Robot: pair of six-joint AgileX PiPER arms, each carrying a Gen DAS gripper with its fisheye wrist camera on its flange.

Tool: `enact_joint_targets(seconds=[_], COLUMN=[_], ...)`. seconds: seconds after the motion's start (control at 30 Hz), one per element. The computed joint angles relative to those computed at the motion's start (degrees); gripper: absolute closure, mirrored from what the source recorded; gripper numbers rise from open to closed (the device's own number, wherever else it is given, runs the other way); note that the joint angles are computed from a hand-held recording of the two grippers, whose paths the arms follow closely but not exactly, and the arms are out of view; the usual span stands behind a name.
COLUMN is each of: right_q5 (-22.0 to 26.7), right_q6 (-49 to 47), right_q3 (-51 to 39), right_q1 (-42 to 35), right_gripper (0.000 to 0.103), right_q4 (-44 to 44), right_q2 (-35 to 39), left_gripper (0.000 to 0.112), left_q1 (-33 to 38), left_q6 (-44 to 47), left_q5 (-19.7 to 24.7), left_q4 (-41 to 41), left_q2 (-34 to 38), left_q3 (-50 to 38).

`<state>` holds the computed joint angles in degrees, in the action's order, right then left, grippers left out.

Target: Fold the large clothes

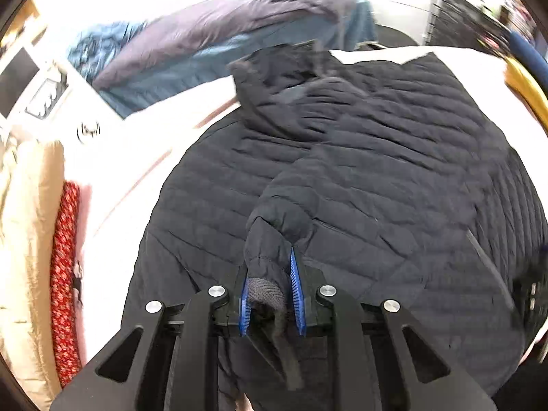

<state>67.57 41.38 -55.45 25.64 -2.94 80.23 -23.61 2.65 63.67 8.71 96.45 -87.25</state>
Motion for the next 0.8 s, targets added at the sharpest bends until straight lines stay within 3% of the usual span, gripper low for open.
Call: enact_joint_targets(seconds=[0.13,0.3,0.37,0.4,0.47,0.57,0.8], right_q5=[-0.4,-1.2,-1.3,-1.3,-2.0,-2.4,-4.1], right_q6=[-0.2,1.6,1.7,1.4,1.1,-0.3,-0.9], right_q3=[-0.5,1.2,1.4,1.7,2.3,2.3,3.3], right_q1=[0.3,1.8,1.9,1.5,1.3,0.5,0.4], right_gripper=[0.009,0.009,0.009,0.009,0.008,0.007,0.006], right_q4=[-0.3,-0.3,-0.2,-0.1,-0.1,0.1,0.4], right_q2=[1.1,0.1,0.0,-0.3,-0.1,1.1,2.8], left_gripper=[0.090,0.052,0.043,0.032,0.022,0.016,0.014], left_q1=[1.7,-0.9,-0.9,-0.9,-0.5,0.0,3.4], left_q6=[1.5,-2.3,-4.0,-5.1,-6.2,-7.1,-8.3], left_q5=[3.3,1.5,1.0,1.3,1.6,1.6,2.7], left_q4=[-3.1,1.6,2.2,2.6,2.7,2.5,-3.3], left_q2=[4.4,4.0,3.4,3.2,3.5,2.8,5.2], left_q3=[-5.0,-0.5,1.4,2.0,2.7,5.0,7.2])
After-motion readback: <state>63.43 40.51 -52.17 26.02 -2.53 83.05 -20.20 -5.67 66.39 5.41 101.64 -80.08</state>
